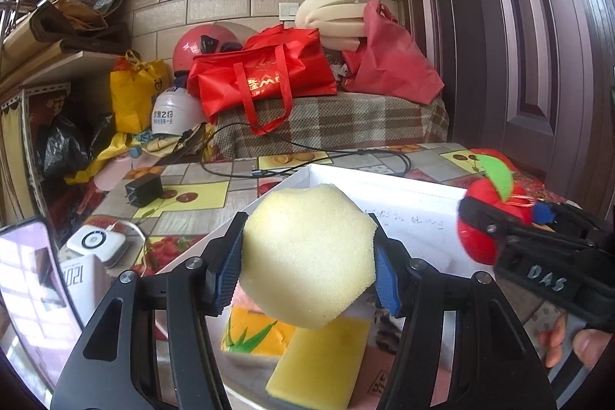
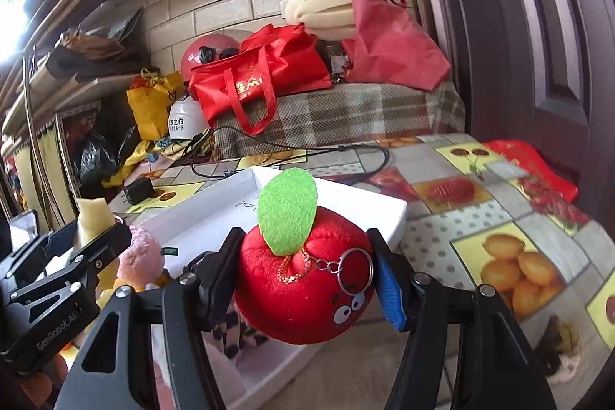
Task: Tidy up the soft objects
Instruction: 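Carry the yellow foam with the left gripper while the right carries the apple plush to the tray, then open both grippers to drop the foam piece and apple plush into the tray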
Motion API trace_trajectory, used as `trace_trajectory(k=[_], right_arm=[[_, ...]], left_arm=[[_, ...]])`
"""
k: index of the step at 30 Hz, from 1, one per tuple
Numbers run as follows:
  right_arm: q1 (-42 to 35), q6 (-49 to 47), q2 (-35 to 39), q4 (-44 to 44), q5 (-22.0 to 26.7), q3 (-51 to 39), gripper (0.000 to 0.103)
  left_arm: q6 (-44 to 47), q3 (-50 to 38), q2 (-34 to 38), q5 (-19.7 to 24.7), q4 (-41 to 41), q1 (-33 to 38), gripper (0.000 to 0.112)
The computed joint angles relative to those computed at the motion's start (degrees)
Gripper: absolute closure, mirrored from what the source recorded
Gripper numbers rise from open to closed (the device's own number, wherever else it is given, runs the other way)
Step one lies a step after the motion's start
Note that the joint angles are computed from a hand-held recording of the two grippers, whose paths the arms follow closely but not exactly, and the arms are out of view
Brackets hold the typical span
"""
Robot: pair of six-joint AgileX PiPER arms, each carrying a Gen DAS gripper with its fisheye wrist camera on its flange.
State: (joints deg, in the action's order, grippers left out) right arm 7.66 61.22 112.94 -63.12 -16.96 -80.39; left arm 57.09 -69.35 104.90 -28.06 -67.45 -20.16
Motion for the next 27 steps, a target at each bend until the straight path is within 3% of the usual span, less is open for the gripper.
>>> trace_trajectory(k=[4,9,13,18,20,23,27], right_arm=[[1.45,2.25,1.9,-3.4,2.1,-3.4,0.04],[2.09,6.39,2.78,-8.78,2.43,-5.12,0.04],[1.85,9.08,2.96,-10.69,2.44,-5.55,0.038],[1.64,11.34,3.03,-12.3,2.95,-5.91,0.032],[1.31,14.02,3.19,-13.55,3.48,-6.34,0.02],[0.98,11.08,2.92,-10.02,2.92,-5.66,0.02],[1.8,1.3,2.22,-1.0,3.88,-4.22,0.02]], left_arm=[[4.67,-2.69,1.41,2.07,-3.9,0.54,0.053],[17.33,-7.34,3.43,8.43,-15.97,2.7,0.053],[27.42,-10.15,4.8,8.84,-26.43,2.98,0.052],[22.84,-9.12,4.47,5.06,-23.66,2.14,0.044],[18.91,-8.02,3.99,3.47,-21.27,2.02,0.026],[13.74,-6.41,3.23,2.43,-17.47,2.19,0.011],[10.47,-5.38,2.78,0.5,-15.05,1.97,0.01]])
